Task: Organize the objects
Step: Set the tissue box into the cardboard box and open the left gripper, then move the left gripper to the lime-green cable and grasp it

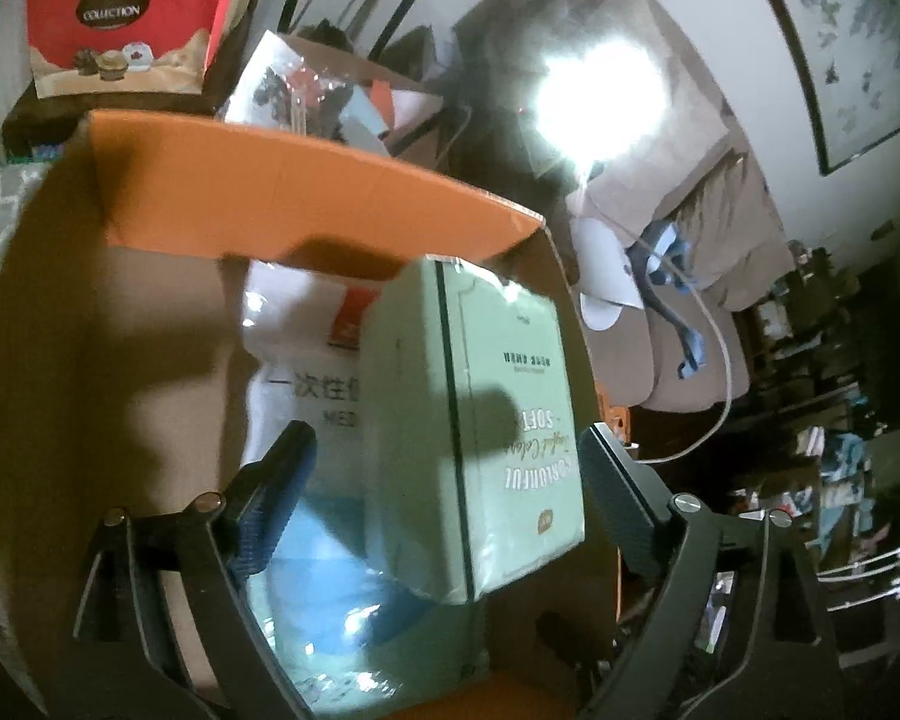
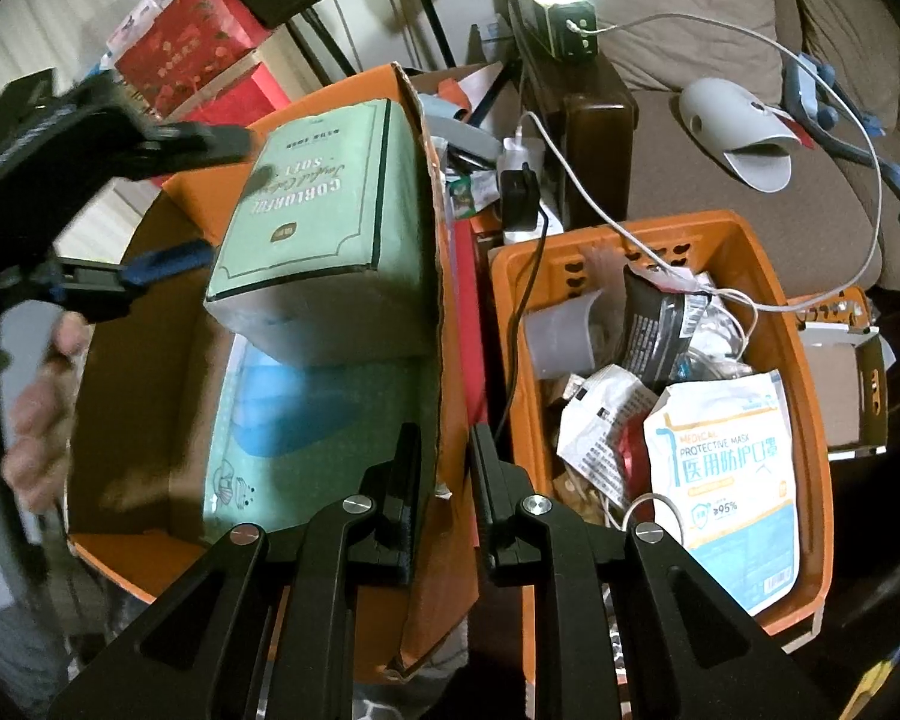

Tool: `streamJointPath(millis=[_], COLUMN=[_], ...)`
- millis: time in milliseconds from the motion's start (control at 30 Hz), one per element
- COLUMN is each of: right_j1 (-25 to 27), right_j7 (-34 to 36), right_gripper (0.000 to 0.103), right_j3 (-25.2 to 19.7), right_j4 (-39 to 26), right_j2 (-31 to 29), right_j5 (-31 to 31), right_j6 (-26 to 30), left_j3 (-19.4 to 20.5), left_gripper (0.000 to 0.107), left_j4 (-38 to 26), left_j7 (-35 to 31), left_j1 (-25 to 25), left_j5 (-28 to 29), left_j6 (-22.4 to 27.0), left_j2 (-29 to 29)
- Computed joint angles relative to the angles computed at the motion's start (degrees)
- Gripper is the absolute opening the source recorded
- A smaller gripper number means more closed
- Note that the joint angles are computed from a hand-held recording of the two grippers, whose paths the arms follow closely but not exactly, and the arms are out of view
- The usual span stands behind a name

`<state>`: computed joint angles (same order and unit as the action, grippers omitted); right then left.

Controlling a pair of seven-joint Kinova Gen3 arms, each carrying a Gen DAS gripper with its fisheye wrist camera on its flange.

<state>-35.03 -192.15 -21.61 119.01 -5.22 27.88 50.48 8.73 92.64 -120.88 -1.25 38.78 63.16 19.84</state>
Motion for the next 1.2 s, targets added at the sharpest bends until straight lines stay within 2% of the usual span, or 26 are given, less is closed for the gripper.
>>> streamJointPath(millis=[200, 300, 633, 1200], right_j1=[0.3, 0.7, 0.8, 0.3], right_j7=[-0.2, -0.9, -1.7, -1.2], right_gripper=[0.017, 0.017, 0.016, 0.009], right_j3=[0.1, -0.1, -0.6, -0.9], right_j4=[0.5, 0.8, -0.1, -1.9], right_j2=[-0.5, -1.0, -0.6, -0.7], right_j5=[-0.1, 0.1, 0.7, 1.6], right_j6=[-0.7, -0.9, 0.6, 3.5], left_j3=[-1.0, -2.0, -4.6, -6.7], left_gripper=[0.095, 0.097, 0.098, 0.097], left_j4=[-2.1, -4.4, -6.6, -8.2], left_j7=[-4.1, -4.5, -9.4, -17.8], left_j1=[-3.2, -3.8, -6.9, -14.5], left_j5=[0.9, -0.5, -5.3, -9.4], left_j6=[3.4, 4.9, 4.6, 4.8], left_j2=[-2.4, -3.1, -4.5, -1.4])
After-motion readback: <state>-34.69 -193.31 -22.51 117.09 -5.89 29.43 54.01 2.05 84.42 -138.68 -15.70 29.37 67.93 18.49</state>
